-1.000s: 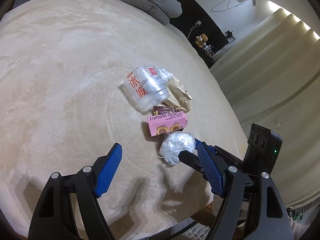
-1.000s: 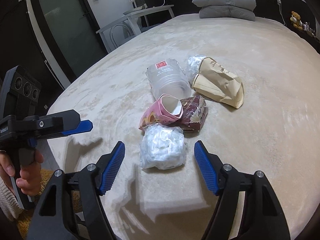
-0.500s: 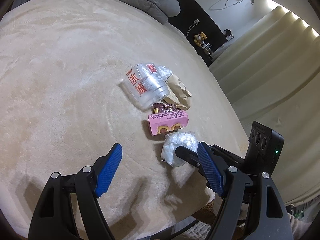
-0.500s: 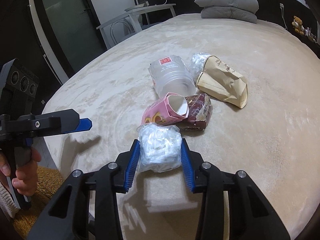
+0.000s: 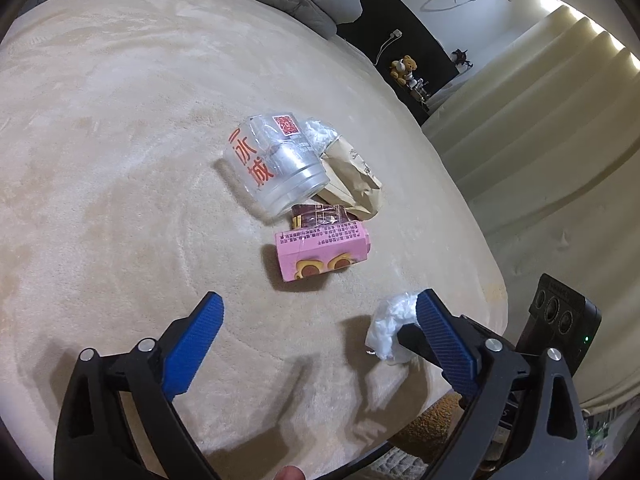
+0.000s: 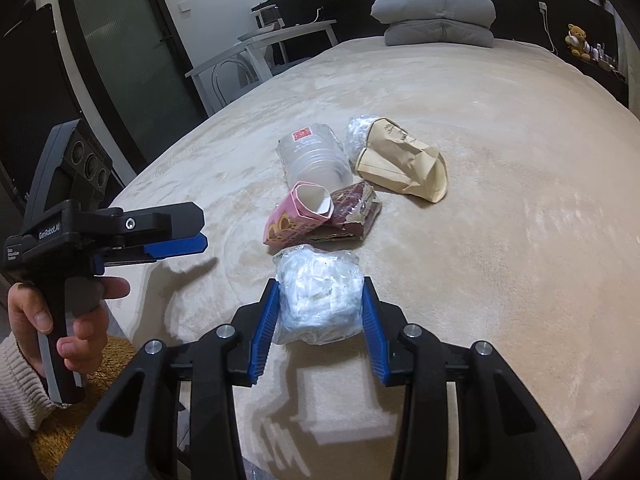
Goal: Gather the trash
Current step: 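Grasp the pink biscuit box with the left tool while the right tool grasps the white plastic bag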
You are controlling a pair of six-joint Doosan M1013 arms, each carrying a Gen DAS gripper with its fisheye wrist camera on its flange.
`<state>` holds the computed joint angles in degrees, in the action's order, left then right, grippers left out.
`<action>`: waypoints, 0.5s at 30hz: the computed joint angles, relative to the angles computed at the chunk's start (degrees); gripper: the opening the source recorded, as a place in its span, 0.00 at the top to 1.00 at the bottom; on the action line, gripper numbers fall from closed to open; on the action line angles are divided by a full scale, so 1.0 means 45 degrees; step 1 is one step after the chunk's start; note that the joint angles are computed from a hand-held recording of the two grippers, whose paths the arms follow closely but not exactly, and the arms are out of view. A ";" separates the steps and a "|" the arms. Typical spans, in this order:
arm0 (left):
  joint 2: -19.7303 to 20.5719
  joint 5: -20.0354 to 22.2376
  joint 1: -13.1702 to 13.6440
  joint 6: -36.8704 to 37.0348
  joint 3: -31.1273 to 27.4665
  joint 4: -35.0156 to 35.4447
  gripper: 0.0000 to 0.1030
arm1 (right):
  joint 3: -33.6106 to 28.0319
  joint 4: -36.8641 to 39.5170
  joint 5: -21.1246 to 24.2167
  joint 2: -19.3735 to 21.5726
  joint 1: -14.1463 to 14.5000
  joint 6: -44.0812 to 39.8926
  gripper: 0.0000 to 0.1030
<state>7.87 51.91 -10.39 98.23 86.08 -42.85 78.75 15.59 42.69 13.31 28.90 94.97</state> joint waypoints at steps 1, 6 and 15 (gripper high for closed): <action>0.0089 0.0019 -0.0028 -0.0053 -0.0077 -0.0052 0.07 | 0.0119 0.0069 -0.0064 -0.0097 -0.0056 0.0017 0.60; 0.0533 0.0278 -0.0045 -0.0427 -0.0421 -0.0405 0.07 | 0.0593 0.0391 -0.0205 -0.0510 -0.0339 0.0047 0.60; 0.1061 0.0417 -0.0295 -0.0806 -0.0993 -0.0142 0.07 | 0.0955 0.0706 -0.0376 -0.0897 -0.0503 -0.0071 0.60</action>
<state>12.65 53.78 -11.72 94.60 81.61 -43.49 83.05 18.77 41.00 9.27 26.63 94.65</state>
